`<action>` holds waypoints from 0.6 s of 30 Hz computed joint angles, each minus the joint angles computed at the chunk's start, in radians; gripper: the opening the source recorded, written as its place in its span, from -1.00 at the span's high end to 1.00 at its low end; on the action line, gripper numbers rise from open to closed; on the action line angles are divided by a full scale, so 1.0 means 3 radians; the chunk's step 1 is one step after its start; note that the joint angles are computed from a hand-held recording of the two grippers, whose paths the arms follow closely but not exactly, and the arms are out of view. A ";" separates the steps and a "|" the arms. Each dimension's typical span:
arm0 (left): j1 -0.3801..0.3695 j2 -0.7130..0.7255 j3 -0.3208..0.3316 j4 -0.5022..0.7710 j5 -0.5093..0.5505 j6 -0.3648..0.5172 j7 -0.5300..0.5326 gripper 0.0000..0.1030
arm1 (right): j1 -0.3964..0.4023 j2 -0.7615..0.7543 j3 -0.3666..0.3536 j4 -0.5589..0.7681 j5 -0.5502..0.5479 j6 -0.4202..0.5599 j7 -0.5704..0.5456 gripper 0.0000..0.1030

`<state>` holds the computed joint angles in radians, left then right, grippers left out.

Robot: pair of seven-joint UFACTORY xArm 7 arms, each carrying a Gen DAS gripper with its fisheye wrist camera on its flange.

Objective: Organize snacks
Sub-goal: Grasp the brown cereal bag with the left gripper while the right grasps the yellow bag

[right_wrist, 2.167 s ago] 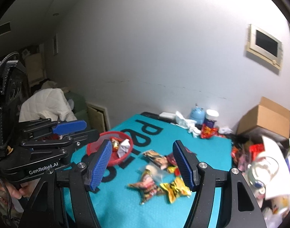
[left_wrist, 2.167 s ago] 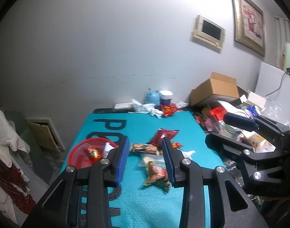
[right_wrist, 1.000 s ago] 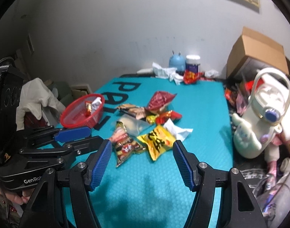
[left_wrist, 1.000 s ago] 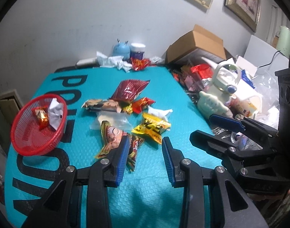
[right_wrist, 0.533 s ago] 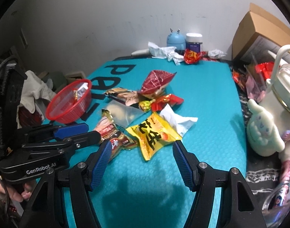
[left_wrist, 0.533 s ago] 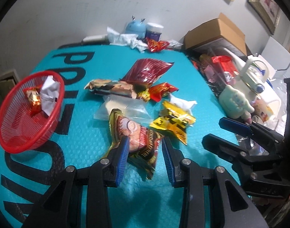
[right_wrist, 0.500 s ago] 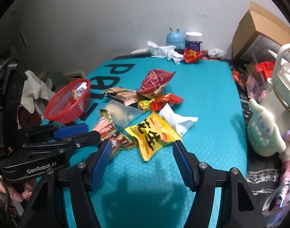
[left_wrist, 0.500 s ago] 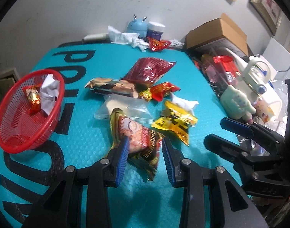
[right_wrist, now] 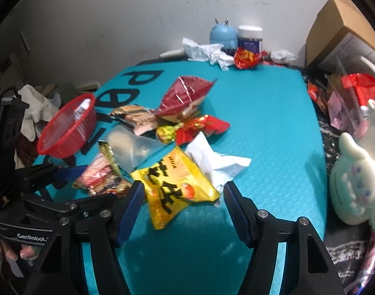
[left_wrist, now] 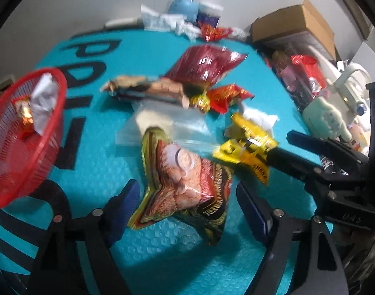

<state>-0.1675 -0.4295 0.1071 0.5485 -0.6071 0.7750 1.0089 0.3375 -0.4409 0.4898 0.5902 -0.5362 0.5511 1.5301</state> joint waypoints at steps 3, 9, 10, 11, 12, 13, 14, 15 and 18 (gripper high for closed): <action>0.0006 0.0138 -0.0004 0.0050 -0.0008 0.0030 -0.0025 -0.56 | -0.0021 0.0037 -0.0040 -0.0038 -0.0037 -0.0109 -0.0046 -0.30; -0.0028 0.0178 0.0001 0.0004 -0.0200 -0.0149 0.0192 -0.56 | -0.0089 0.0154 -0.0034 -0.0022 -0.0137 -0.0242 -0.0083 -0.29; -0.0030 0.0176 -0.0001 -0.0005 -0.0220 -0.0167 0.0218 -0.56 | -0.0097 0.0175 -0.0032 -0.0015 -0.0152 -0.0241 -0.0076 -0.29; -0.0038 0.0185 -0.0007 -0.0009 -0.0244 -0.0195 0.0241 -0.56 | -0.0093 0.0192 -0.0044 -0.0013 -0.0155 -0.0250 -0.0080 -0.29; -0.0042 0.0183 -0.0012 -0.0018 -0.0261 -0.0216 0.0262 -0.56 | -0.0091 0.0208 -0.0050 -0.0012 -0.0162 -0.0259 -0.0077 -0.25; -0.0042 0.0176 -0.0009 -0.0026 -0.0271 -0.0230 0.0286 -0.56 | -0.0098 0.0214 -0.0039 -0.0008 -0.0191 -0.0254 -0.0058 -0.20; -0.0045 0.0173 -0.0013 -0.0032 -0.0282 -0.0245 0.0296 -0.56 | -0.0087 0.0218 -0.0042 -0.0006 -0.0202 -0.0256 -0.0064 -0.07; -0.0048 0.0173 -0.0018 -0.0030 -0.0287 -0.0251 0.0297 -0.56 | -0.0071 0.0225 -0.0053 -0.0005 -0.0201 -0.0265 -0.0078 -0.03; -0.0059 0.0165 0.0025 -0.0034 -0.0363 -0.0218 0.0365 -0.51 | -0.0047 0.0230 -0.0029 0.0023 -0.0239 -0.0219 -0.0068 0.09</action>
